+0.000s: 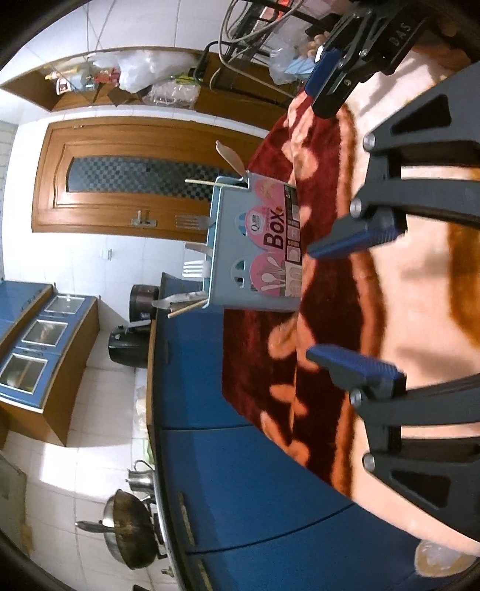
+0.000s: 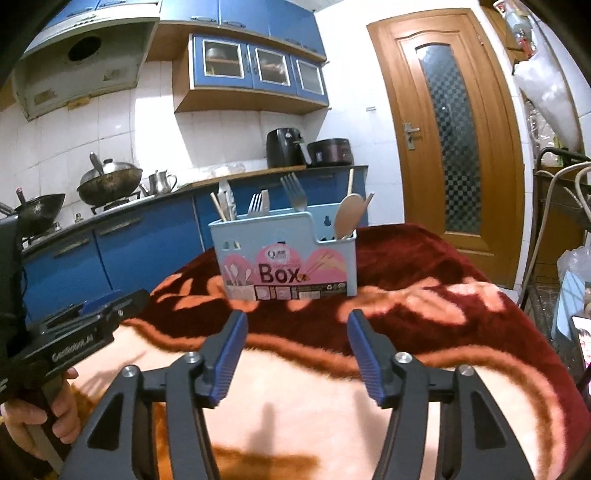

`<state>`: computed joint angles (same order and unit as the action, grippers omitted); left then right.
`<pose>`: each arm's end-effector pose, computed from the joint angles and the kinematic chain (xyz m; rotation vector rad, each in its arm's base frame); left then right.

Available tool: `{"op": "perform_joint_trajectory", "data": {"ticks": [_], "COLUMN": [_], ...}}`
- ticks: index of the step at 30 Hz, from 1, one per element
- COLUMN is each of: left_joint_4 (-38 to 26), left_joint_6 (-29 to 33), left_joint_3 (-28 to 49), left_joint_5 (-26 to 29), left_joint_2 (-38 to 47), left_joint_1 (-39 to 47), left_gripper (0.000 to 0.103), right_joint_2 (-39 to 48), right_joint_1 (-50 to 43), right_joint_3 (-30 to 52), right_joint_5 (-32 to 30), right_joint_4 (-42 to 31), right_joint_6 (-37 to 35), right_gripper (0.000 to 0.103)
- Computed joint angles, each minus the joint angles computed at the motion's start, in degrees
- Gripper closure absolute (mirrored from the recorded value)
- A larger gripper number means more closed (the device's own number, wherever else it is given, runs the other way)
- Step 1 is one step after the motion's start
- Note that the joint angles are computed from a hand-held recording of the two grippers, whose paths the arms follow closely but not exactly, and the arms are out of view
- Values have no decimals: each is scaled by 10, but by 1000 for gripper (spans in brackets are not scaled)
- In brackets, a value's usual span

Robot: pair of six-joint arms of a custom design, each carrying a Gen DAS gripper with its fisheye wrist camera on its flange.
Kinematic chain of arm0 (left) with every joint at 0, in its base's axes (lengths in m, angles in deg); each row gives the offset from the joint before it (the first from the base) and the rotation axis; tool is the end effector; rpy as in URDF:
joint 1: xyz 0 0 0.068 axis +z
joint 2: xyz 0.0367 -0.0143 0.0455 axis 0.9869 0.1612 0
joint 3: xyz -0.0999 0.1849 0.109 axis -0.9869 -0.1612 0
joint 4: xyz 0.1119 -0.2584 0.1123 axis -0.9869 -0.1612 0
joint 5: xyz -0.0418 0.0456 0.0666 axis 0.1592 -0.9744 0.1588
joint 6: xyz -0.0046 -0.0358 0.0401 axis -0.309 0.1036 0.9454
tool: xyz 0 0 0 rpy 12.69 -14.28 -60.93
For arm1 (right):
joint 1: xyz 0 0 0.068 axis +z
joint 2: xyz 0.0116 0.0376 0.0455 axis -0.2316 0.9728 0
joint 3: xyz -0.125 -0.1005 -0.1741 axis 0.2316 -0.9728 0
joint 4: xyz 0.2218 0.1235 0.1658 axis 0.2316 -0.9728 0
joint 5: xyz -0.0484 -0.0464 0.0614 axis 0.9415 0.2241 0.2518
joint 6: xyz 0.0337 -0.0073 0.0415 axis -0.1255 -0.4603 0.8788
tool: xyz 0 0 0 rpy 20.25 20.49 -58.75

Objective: Organize utensils

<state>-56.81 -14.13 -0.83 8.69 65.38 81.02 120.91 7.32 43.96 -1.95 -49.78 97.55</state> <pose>0.3464 -0.0135 0.0919 0.3801 1.9260 -0.3693 0.2487 0.0792 0.0863 0.2220 1.9134 0.0681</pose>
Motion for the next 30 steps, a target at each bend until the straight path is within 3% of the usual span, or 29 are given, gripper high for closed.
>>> {"op": "perform_joint_trajectory", "data": {"ticks": [6,30], "left_joint_4": [29,34], "left_joint_6": [-11,-27], "left_joint_3": [-16,-17], "left_joint_5": [-23,-41], "left_joint_2": [-2,1], "left_joint_1": [-5,-3], "left_gripper": [45,45], "right_joint_2": [2,9], "right_joint_1": [4,12], "right_joint_3": [-11,-10], "right_joint_5": [21,33], "right_joint_4": [30,38], "right_joint_6": [3,-5], "right_gripper": [38,38]}}
